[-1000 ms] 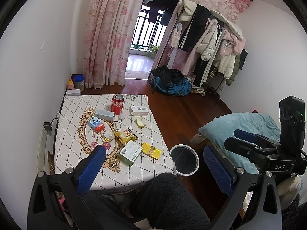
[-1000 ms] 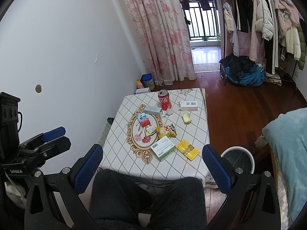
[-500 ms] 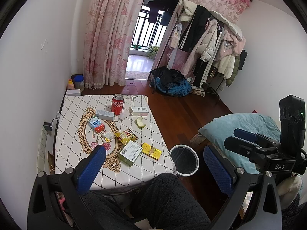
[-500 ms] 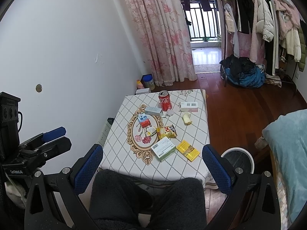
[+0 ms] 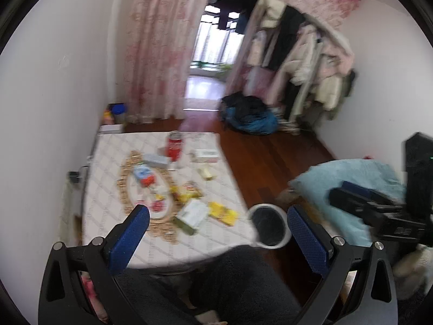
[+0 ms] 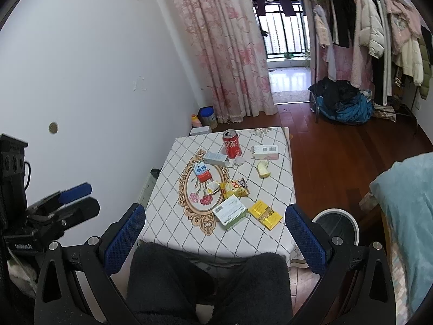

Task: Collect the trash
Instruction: 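Grasp the green-white medicine box with the left tool while the right grasps the yellow pack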

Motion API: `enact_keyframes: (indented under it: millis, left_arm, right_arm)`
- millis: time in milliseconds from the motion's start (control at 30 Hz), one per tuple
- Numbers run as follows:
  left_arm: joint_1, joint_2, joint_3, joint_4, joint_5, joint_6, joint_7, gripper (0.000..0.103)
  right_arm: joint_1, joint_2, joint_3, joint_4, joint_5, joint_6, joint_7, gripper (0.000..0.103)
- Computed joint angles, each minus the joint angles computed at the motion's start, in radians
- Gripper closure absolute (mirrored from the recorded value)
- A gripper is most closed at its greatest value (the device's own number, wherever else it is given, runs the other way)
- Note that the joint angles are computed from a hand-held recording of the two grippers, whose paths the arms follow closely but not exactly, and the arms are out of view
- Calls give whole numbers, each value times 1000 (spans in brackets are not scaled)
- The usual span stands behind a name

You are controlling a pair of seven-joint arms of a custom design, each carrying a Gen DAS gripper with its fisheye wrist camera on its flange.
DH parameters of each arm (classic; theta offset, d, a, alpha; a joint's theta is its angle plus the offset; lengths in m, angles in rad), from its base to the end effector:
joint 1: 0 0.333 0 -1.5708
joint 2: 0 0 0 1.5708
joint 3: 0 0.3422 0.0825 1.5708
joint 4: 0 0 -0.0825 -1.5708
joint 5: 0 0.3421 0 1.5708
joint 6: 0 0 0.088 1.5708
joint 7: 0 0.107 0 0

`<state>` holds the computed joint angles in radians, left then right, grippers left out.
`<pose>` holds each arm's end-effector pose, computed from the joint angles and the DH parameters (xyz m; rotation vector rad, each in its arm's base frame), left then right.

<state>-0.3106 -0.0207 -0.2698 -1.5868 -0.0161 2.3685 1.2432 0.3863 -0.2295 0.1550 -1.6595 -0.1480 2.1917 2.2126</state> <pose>0.4632 -0.3067 0.7494 -1.6500 2.1206 -1.0813 0.3967 0.2492 0.7970 -1.6538 1.7426 -0.4108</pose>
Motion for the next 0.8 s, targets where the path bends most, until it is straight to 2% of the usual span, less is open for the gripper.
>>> enact_keyframes:
  millis: [100, 200, 367, 500, 667, 800]
  left_arm:
    - [-6, 74, 3, 44, 241, -64, -154, 0]
    - [-30, 172, 32, 101, 342, -132, -217, 0]
    - [-70, 368, 89, 225, 354, -254, -210, 0]
    - [-102, 497, 127, 326, 348, -334, -167, 0]
    - [-126, 642, 157, 469, 313, -449, -108, 0]
    - [-137, 729, 173, 576, 284, -510, -82, 0]
  right_arm:
    - [-8, 32, -7, 3, -2, -15, -1, 0]
    - [-21, 110, -23, 5, -9, -49, -23, 0]
    - [-48, 280, -60, -7, 52, -55, -118, 2]
    - [-80, 462, -70, 62, 99, -97, -232, 13]
    - [-94, 693, -67, 245, 98, -230, -342, 14]
    - [-84, 808, -69, 357, 84, -308, -405, 14]
